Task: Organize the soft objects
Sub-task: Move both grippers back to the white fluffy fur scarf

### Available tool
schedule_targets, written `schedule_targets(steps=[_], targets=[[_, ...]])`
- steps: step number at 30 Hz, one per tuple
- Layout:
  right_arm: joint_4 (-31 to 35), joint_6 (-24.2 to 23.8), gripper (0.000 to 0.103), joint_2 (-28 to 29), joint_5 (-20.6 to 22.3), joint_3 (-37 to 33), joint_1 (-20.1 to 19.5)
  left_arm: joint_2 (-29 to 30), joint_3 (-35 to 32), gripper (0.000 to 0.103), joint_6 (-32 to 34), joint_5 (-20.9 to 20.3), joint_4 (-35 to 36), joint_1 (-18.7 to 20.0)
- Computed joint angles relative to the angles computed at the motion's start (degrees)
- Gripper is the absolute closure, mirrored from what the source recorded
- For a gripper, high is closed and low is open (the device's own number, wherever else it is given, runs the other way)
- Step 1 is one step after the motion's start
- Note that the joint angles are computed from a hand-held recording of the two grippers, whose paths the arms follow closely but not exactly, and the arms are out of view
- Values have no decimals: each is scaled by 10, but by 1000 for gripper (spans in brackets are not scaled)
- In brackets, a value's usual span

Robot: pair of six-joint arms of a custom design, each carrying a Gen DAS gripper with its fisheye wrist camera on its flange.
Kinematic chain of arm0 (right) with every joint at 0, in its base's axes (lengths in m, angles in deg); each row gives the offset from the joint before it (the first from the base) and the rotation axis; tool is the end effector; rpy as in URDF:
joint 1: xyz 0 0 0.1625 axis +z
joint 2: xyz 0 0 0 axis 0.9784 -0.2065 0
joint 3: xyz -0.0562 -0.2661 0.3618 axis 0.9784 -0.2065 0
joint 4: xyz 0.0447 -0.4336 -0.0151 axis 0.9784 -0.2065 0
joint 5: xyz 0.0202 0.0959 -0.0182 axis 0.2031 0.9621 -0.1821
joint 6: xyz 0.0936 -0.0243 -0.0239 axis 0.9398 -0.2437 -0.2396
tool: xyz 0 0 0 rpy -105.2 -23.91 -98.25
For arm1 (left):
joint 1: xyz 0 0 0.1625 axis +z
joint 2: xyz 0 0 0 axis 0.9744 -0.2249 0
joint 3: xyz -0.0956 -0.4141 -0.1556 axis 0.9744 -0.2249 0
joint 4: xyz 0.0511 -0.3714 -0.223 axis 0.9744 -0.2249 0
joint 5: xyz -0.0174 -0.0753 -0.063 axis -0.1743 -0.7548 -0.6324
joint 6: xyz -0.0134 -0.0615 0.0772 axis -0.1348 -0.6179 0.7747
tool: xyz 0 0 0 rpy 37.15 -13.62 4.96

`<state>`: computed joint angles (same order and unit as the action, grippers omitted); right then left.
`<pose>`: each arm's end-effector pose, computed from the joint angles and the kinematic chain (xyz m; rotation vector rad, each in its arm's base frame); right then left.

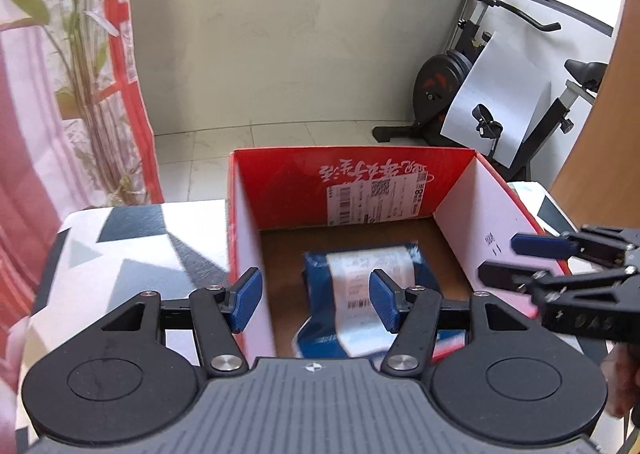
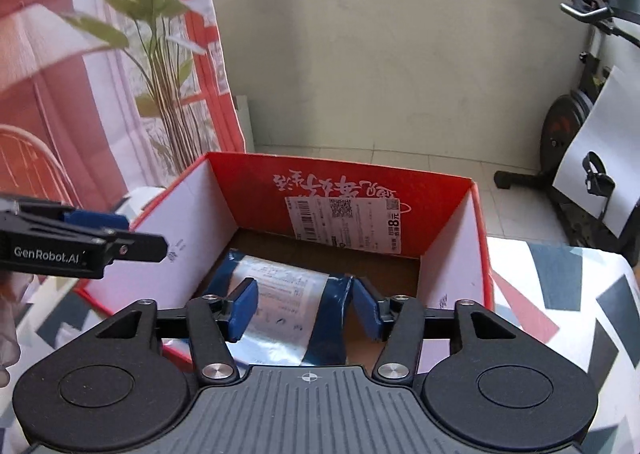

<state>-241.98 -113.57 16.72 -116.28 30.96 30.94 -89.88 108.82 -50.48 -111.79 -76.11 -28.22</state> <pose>0.3551 -0.6858 0.0672 1.2719 -2.5083 0.5619 -0.1743 -0.5412 0.2574 0.0191 2.1060 -1.0718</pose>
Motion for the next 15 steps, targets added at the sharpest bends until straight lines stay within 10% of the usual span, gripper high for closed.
schedule_targets(steps=[15], targets=[[-83, -21, 52, -99, -3, 178, 24, -111, 101, 41, -394, 53, 362, -112]])
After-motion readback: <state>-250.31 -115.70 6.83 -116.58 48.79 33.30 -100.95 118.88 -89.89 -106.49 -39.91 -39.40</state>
